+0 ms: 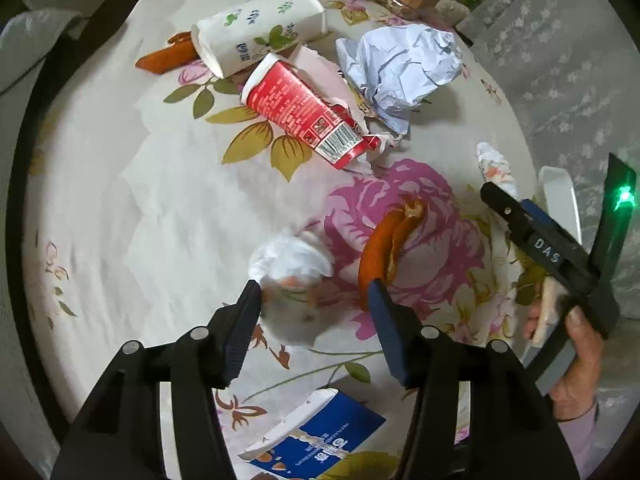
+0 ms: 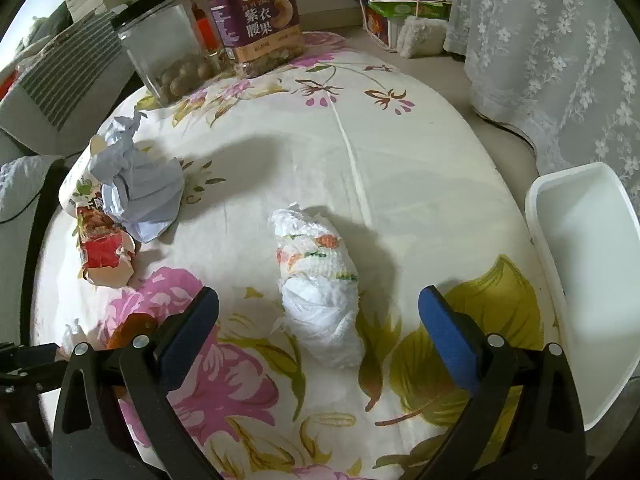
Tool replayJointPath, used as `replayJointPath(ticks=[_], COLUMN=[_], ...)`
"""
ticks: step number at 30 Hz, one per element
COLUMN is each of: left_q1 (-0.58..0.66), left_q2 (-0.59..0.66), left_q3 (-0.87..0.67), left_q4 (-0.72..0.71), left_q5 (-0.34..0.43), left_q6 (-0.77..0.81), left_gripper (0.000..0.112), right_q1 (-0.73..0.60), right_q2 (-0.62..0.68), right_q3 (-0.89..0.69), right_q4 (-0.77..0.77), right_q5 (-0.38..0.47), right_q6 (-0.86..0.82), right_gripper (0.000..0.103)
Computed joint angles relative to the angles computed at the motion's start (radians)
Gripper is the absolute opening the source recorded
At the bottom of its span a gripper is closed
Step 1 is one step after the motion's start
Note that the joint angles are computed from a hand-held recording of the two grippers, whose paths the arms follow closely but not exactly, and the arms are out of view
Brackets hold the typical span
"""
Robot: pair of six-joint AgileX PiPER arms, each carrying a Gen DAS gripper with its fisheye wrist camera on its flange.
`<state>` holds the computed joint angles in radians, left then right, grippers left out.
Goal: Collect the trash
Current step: 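Grasp the white plastic bag with the left tool while the right grasps the white floral-print bundle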
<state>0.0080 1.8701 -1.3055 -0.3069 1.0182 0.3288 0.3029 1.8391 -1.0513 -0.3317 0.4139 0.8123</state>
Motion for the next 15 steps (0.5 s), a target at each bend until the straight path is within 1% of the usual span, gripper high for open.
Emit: replayJointPath(ticks=[4, 6, 8, 11, 12, 13, 14, 15], left_q1=[0.008, 0.005, -0.013, -0.051, -0.065, -0.07, -0.078, -0.08], left_q2=[-0.02, -0.01, 0.0, 0.02, 0.025, 0.022, 0.021, 0.019], left_q3=[0.029, 0.026, 0.035, 0.049, 0.054, 0.061, 0.066, 0.068], left_q4=[0.016, 0.011, 0.011, 0.039, 0.054, 0.063, 0.077, 0.077], left_q5=[-0.036, -0.038, -0.035, -0.052, -0.058, -0.063, -0.071, -0.075], left_q6=[-0.017, -0.022, -0.021, -0.04, -0.053, -0.059, -0.071, -0.073], left_gripper=[0.055, 0.055, 0.055, 0.054, 0.051, 0.043, 0.035, 0.035], right_q1=[-0.001, -0.001, -0.003, -0.003, -0.004, -0.005, -0.004, -0.001], right_q2=[0.013, 0.02, 0.031, 0.034, 0.033, 0.033, 0.032, 0.029], right_q3=[-0.008, -0.013, -0.022, -0.025, -0.023, -0.024, -0.026, -0.026], right_q4=[0.007, 0.001, 0.005, -0.012, -0.01, -0.004, -0.009, -0.023], right_q5=[0.009, 0.011, 0.013, 0.013, 0.009, 0.006, 0.009, 0.014], right_q6=[-0.003, 0.003, 0.001, 0.02, 0.022, 0.017, 0.016, 0.022], right_gripper=[0.096, 0.096, 0.096, 0.095, 0.09, 0.081, 0.075, 0.061])
